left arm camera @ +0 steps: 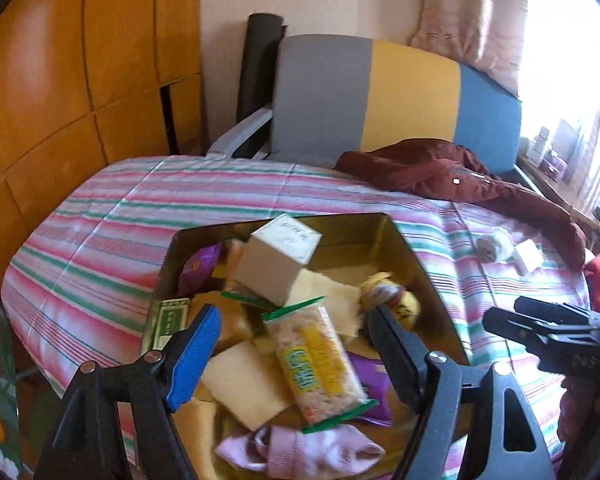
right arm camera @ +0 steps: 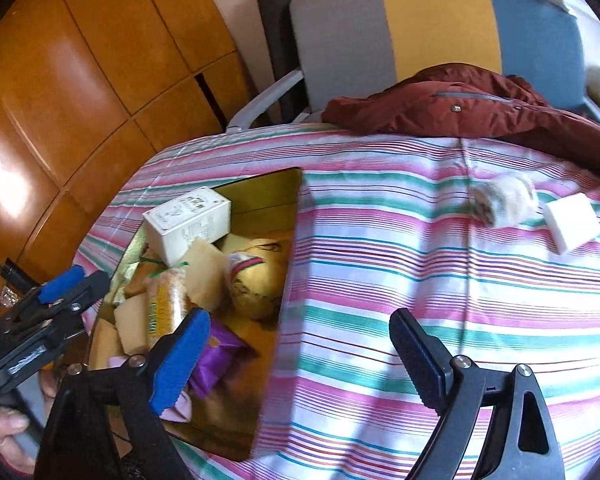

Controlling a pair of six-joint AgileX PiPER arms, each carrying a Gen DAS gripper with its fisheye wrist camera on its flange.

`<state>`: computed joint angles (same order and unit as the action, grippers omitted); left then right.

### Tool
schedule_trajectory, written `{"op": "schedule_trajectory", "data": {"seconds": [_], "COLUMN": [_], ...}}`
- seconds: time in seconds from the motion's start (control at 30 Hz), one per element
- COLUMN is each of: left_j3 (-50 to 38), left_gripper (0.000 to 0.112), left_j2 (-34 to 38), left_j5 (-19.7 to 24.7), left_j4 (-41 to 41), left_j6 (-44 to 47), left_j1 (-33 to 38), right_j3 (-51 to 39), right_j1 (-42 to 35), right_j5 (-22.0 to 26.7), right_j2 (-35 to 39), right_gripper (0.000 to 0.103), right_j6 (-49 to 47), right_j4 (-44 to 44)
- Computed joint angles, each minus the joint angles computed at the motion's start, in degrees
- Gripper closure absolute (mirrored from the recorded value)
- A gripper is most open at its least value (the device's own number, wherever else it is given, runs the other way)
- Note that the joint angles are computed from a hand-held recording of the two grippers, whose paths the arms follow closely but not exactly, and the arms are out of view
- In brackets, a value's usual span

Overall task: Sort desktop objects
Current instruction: 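Carry the white box and yellow sock into the gold tray and release both, then grasp the white block with the right tool while the left tool moves toward the white sock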

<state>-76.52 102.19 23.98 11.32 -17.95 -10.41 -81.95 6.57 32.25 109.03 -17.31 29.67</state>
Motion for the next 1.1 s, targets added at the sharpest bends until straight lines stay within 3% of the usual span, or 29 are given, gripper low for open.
{"op": "schedule_trajectory", "data": {"seconds": [0.43, 0.67, 0.9, 1.1], "left_j3": [-1.6, -4.4, -8.1, -12.3], "left_gripper": [0.034, 0.034, 0.034, 0.034], "left_j2": [0.1, 1.7, 4.5, 8.0], "left_j5": [2.1, 3.9, 6.1, 7.9], "left_j4": [2.9, 3.9, 4.9, 3.3], "left_j6": [-0.4, -0.3, -0.4, 1.3], "left_j1": [-8.1, -11.5, -14.5, -16.6], "right_j3": [0.4, -5.9, -6.3, -6.3], "right_j1": [-9.2, -14.7, -21.5, -25.8], "right_j5": [3.6, 7.9, 4.6, 4.5], "right_j2": [-0.5, 4.3, 7.5, 9.4], "right_gripper": [0.010, 0.007, 0.007, 0.007], "right_j6": [4.7, 8.4, 9.3, 11.1], "right_j4": [-3.4, -6.2, -2.8, 0.2]}}
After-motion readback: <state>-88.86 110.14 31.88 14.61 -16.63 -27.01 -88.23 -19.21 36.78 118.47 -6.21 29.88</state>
